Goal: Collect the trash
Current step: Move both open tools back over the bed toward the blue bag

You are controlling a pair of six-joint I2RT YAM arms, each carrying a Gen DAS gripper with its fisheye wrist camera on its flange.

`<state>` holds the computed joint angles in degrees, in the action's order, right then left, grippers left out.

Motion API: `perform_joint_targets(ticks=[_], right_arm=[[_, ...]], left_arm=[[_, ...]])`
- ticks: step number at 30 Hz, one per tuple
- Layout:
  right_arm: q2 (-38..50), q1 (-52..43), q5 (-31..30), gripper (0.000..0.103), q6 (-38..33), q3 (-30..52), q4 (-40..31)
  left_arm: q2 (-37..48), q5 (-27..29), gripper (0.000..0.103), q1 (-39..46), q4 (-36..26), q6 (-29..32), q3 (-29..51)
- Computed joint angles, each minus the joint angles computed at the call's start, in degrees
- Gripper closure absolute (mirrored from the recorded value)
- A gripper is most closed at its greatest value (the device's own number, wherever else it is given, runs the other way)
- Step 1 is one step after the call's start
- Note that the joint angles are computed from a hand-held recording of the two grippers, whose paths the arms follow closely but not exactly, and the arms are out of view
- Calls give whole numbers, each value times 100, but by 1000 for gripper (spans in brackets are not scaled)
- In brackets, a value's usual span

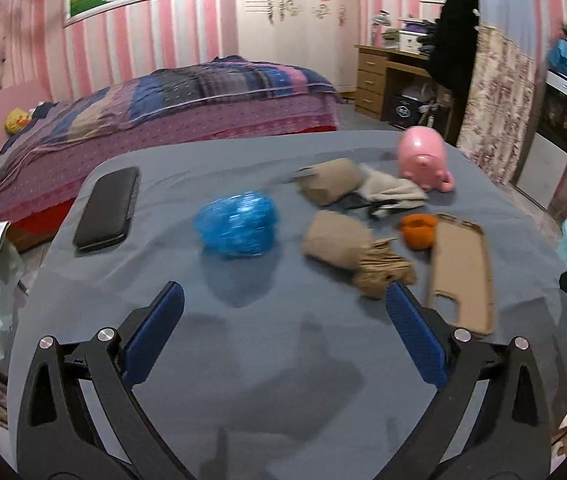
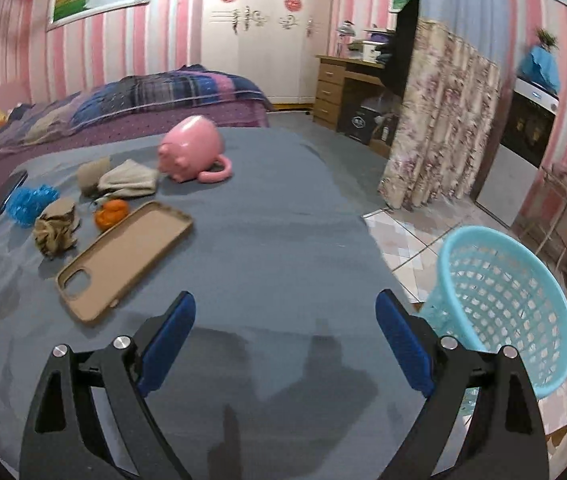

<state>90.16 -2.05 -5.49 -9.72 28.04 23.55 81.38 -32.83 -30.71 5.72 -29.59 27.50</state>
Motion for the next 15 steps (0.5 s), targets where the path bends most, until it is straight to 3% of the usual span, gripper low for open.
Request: perform_joint_targets(ticks=[8, 15], right_arm=[[139, 458, 124, 8, 270, 61, -12], [335, 803, 81, 7, 476, 227, -155]], left_arm=[[-262, 256, 6, 568, 262, 268, -535], [11, 535, 6, 935, 675, 440, -746]])
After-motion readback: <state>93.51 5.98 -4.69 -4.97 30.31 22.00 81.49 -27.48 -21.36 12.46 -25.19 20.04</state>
